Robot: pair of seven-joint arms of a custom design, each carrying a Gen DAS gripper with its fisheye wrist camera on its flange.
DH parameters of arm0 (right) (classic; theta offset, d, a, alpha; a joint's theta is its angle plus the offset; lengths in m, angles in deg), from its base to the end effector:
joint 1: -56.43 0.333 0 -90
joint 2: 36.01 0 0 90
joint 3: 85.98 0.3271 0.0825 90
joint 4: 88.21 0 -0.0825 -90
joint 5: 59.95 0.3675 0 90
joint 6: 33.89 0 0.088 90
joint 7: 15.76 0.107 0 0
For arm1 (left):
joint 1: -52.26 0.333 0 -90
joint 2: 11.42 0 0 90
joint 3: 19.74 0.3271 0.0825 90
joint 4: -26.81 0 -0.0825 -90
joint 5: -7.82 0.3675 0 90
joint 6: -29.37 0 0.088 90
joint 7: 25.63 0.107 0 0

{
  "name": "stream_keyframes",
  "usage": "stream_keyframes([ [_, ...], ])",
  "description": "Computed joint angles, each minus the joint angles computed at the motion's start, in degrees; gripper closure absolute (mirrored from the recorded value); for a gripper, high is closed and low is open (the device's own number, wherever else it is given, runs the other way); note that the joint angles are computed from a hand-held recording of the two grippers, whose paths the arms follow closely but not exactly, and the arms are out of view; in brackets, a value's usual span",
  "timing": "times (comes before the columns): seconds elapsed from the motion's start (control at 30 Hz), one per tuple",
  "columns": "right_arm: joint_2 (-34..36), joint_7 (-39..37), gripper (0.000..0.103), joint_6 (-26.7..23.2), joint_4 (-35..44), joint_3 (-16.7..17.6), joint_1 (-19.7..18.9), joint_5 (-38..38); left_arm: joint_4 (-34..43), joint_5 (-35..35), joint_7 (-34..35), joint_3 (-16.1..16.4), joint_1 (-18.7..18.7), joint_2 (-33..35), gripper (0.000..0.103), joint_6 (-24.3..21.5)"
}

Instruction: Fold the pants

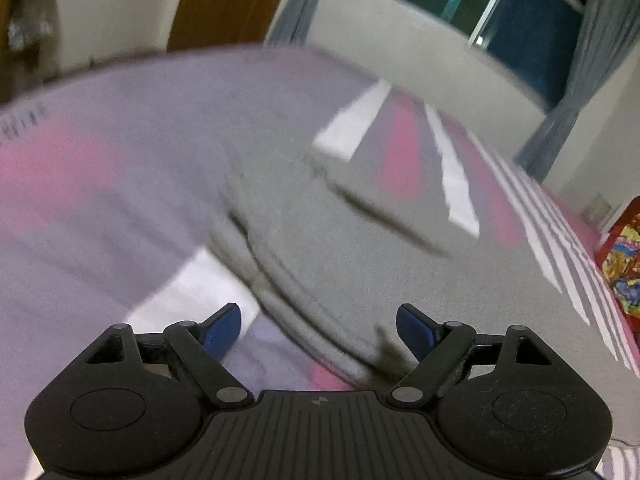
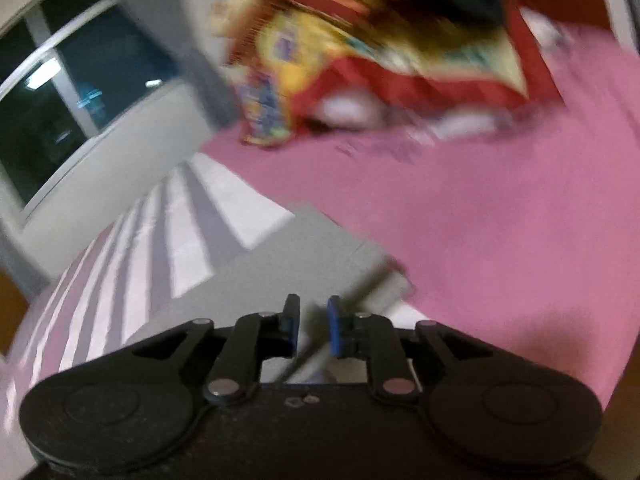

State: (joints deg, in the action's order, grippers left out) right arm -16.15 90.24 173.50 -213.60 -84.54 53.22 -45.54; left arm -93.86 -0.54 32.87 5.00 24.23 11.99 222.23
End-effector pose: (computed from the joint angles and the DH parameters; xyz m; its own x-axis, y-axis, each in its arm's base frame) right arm 0.5970 -0.0515 0.3830 -0.3469 -0.8561 -0.3831 -0.3548 0.4979 -0.7914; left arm 0.6232 -0.0457 0.3696 0.3480 -0.8726 0.3426 -0.5179 -0.4836 -0.7056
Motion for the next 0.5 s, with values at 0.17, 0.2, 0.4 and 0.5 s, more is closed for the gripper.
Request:
stream_keyframes([
  [0.17, 1.7, 6.5, 0.086, -4.2, 3.3, 14.7, -13.3, -30.3, 6.6, 20.9, -7.9, -5.0, 3.4, 2.6, 0.019, 1.7],
  [0.2, 3.5, 7.9, 0.085, -5.7, 5.6, 18.5, -15.5, -35.0, 8.9, 19.2, -3.9, -9.4, 6.1, 3.7, 0.019, 1.2],
  [0.4, 20.3, 0.8, 0.086, -21.1, 24.0, 37.0, -19.4, -45.6, 23.0, 14.3, 3.4, -18.3, 9.7, 13.5, 0.019, -6.4],
  [0.5, 24.6, 1.3, 0.087, -35.3, 34.6, 34.3, -12.4, -47.4, 26.7, 16.6, 6.4, -17.2, 8.6, 14.7, 0.011, -12.5],
])
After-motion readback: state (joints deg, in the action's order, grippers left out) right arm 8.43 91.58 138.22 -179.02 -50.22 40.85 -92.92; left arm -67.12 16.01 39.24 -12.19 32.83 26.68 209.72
